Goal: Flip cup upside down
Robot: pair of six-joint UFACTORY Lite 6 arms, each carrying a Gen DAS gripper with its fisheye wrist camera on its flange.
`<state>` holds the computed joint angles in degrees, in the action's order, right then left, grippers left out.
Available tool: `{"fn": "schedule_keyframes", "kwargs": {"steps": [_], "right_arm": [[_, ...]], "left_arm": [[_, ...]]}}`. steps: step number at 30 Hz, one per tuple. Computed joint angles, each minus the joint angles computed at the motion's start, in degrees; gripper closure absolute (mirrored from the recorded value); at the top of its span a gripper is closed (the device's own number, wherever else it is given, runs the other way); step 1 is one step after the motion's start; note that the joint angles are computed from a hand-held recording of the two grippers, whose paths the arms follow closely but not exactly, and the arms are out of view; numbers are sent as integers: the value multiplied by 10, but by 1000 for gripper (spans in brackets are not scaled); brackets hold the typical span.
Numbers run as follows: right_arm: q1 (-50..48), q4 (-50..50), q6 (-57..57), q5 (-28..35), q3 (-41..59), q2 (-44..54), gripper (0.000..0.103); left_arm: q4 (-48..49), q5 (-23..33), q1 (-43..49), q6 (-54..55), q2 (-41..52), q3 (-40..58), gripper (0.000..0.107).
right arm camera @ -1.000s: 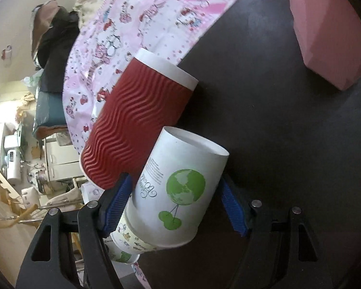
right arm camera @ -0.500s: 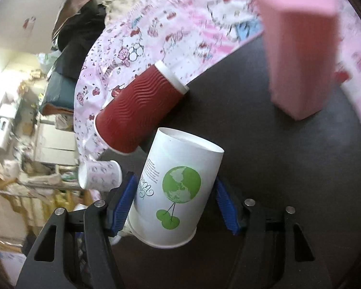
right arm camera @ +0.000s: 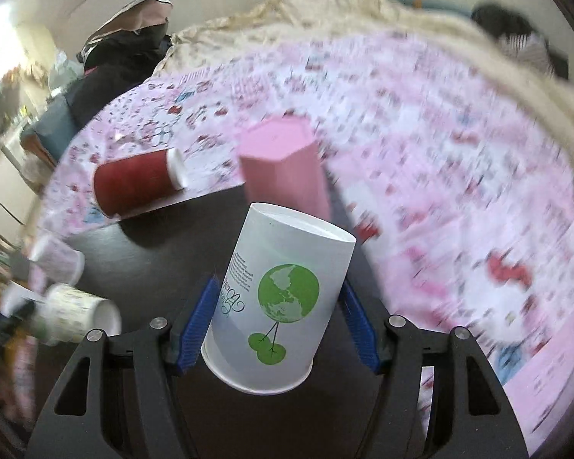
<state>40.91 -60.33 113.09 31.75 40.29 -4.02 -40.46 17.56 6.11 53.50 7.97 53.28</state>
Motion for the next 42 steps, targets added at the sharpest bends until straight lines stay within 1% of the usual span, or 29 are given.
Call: {"fn": "schedule_keyframes", "kwargs": {"steps": [1,4,6,8,11,13,14,16,18,20,25,26,30,32,33,35,36,37,38,41,42], "right_arm": [[10,-30,18,23,1,10,36],[22,-77,56,62,16,51,37],[29,-82,63,73,16,70,37],[41,-74,45,89,28,96,37],[53,-75,37,94,43,133,36],[72,-72,37,110,45,142,36],[77,-67,32,112,47,143,36],[82,-61,35,101,40,132,35],[88,-50,39,90,32,121,34],[94,-48,45,82,26,111,33],[101,-34,39,72,17,92,32],[100,-27,35,68,15,85,31],[109,-19,40,70,8,60,21],[114,-17,40,75,11,59,21],[115,-15,37,76,13,61,22],[109,8,4,68,23,73,28],[106,10,-1,58,22,73,38],[102,15,-8,51,22,74,43],[99,22,-20,47,24,77,43],[98,0,-10,54,24,77,44],[89,-14,-1,47,22,74,44]], "left_arm": [[-6,-2,-1,7,3,0,52],[-15,-2,-2,18,9,2,52],[-31,-9,-4,39,6,-5,51],[-33,-10,-5,42,5,-7,51],[-36,4,2,46,5,-4,50],[-24,9,3,35,4,-3,50],[-15,8,2,26,1,-5,49],[-15,22,3,29,-1,-3,44],[-28,23,4,45,-13,-12,31],[-22,22,3,38,-23,-19,23],[-23,35,8,41,-40,-23,23],[-36,47,12,57,-42,-23,23],[-28,59,19,40,-49,-19,23],[-31,65,22,38,-51,-16,23],[-32,64,24,37,-55,-16,23],[-37,68,28,41,-62,-17,23],[-36,72,30,39,-64,-17,23],[-37,77,34,38,-66,-16,23],[-42,85,41,41,-66,-14,23],[-49,105,54,37,-67,-11,23],[-51,107,55,38,-67,-11,23]]}}
